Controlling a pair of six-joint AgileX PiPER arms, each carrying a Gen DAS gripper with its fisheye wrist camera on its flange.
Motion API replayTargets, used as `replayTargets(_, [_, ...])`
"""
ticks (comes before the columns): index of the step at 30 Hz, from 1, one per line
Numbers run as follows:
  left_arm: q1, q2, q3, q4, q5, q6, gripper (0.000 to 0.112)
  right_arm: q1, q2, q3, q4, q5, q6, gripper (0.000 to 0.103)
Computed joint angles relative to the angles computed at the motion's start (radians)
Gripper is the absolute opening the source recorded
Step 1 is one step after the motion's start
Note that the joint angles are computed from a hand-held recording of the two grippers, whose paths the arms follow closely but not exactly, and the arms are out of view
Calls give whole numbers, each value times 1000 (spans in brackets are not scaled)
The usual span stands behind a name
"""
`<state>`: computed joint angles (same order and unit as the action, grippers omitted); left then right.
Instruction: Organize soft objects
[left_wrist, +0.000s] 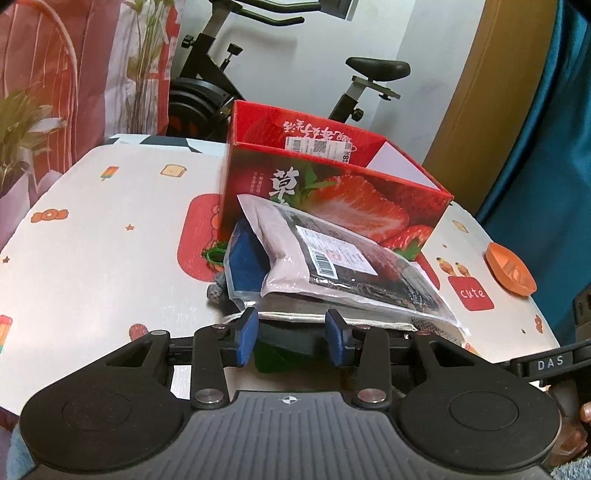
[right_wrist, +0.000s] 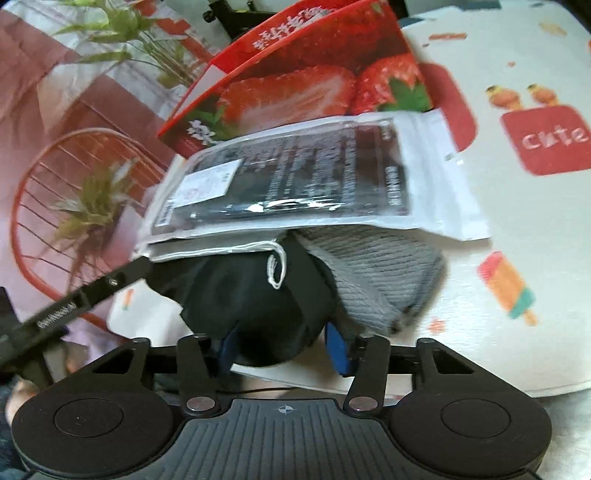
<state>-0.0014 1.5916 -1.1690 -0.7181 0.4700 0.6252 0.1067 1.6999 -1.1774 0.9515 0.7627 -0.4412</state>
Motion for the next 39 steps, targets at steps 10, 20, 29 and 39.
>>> replayTargets(10, [-5,5,-2,61,-18,-82,42,45,-58,7,-38,-171,-76,11])
replayTargets(20, [-2,27,-12,111,-8,-146,42,139,-45,8,-374,-372,48,10])
replayTargets(29, [24,80,-52,84,36,-174,43,129,-47,37,-378,-397,56,10])
replayTargets(39, [31,137,-76,-50,31,-73,28,123,-36,42,-353,-395,39,10])
